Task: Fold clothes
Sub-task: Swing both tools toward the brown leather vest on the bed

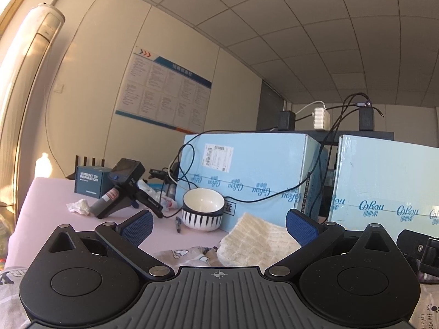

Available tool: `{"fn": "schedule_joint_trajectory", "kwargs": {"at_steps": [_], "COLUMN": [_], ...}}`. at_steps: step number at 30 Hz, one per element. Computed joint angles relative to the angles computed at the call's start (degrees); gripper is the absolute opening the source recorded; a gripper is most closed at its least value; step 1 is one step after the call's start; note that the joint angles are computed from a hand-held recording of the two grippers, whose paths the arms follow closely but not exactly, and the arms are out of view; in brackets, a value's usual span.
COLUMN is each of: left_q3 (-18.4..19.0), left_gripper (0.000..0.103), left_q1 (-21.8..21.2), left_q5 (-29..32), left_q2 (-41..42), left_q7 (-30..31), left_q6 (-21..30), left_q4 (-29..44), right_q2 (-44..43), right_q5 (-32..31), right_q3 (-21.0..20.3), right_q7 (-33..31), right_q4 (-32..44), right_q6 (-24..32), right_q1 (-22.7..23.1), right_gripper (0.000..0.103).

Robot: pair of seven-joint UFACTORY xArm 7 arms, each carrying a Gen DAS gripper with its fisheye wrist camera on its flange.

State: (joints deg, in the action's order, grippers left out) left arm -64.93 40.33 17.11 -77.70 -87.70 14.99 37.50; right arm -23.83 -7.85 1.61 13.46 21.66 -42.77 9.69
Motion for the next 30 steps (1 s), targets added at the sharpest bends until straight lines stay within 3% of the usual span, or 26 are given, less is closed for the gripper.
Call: {"fn": "schedule_joint_trajectory", "kwargs": {"at_steps": [15, 19, 23, 26, 30], "left_q3": [0.12, 0.32, 0.66, 0.20, -0.40], "left_gripper": [0.103, 0.103, 0.103, 0.103, 0.103], "left_q1": [1.56, 2.50, 3.53, 5.98, 7.47], "left_q5": [-1.79, -3.31, -5.37, -8.45, -10.77], "left_q2": [-7.84, -10.61, -11.97, -14.99, -16.07], "left_q7": [-3.85, -5.99, -7.75, -9.74, -9.89], "left_q6": [-8.80, -13.22, -21.10, -29.14, -32.97], "left_q4": [-3.97, -5.76, -8.18, -10.24, -10.31], "right_q2": [-5.67, -10.30, -17.78, -24.83, -37.21], "right_q5": [5.74, 7.53, 8.97, 10.51, 11.66], "right_q3": [3.65, 4.48, 4.57, 5.18, 4.74], "right_q7": [-1.79, -2.48, -2.88, -2.93, -3.68], "right_q4": [-2.49, -4.58, -7.74, -10.40, -15.07], "right_q6": [1.77, 5.09, 10.41, 14.66, 21.98], "right_q1": [-0.45, -0.91, -2.10, -4.64, -10.69], "right_gripper": [0.103, 0.103, 0.103, 0.103, 0.103]}}
